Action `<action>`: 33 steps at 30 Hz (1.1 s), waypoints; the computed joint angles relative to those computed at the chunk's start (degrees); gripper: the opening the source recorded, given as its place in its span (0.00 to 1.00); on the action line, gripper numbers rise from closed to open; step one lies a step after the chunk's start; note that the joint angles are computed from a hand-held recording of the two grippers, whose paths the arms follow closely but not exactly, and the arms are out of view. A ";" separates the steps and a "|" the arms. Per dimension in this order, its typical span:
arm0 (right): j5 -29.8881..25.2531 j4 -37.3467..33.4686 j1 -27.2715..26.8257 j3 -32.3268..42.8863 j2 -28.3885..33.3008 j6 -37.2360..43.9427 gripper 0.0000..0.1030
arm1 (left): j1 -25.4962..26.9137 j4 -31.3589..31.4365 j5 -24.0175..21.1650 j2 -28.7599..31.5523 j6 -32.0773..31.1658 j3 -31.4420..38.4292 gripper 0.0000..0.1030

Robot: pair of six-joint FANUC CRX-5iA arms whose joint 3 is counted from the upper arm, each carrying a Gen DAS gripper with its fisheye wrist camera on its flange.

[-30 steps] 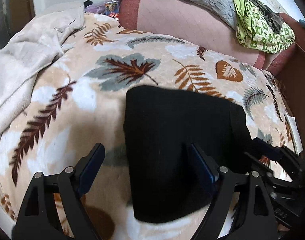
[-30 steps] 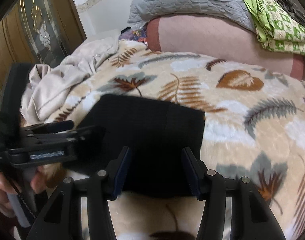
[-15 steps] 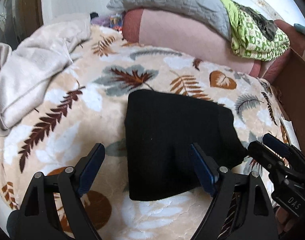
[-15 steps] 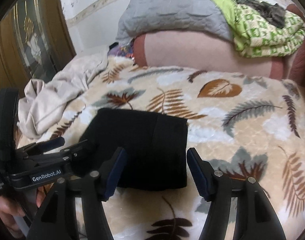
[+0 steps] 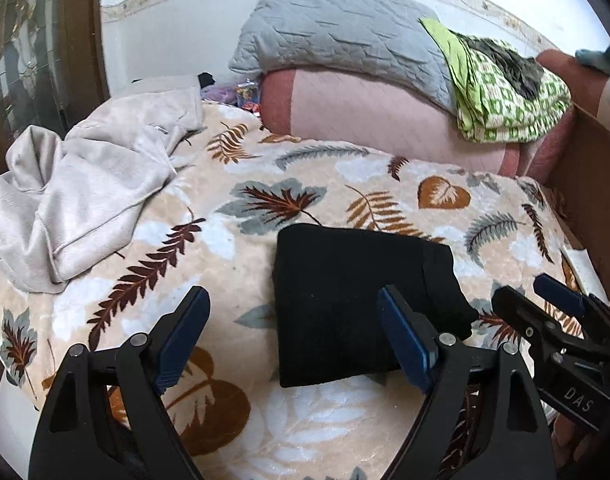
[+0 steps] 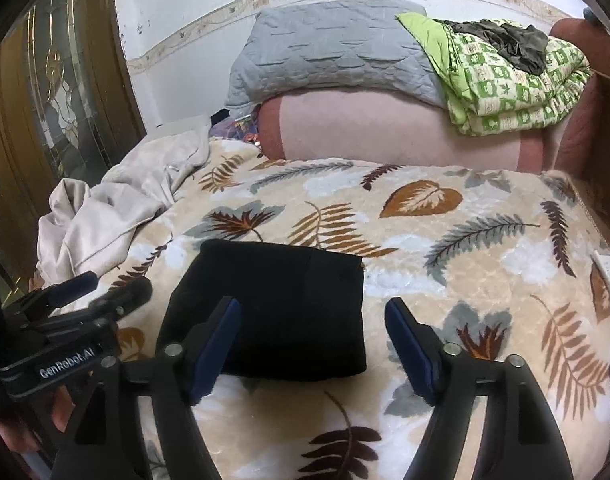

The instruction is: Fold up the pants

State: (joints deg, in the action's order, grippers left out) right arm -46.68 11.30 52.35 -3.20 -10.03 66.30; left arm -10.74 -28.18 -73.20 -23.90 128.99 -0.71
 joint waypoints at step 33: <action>-0.45 -0.38 1.48 -0.70 -1.12 -0.37 0.78 | -5.32 -5.86 -4.63 -0.73 4.33 1.52 0.84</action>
State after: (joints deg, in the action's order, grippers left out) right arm -47.14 10.92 53.83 -3.90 -11.15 65.93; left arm -16.06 -34.04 -77.83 -24.63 133.32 0.80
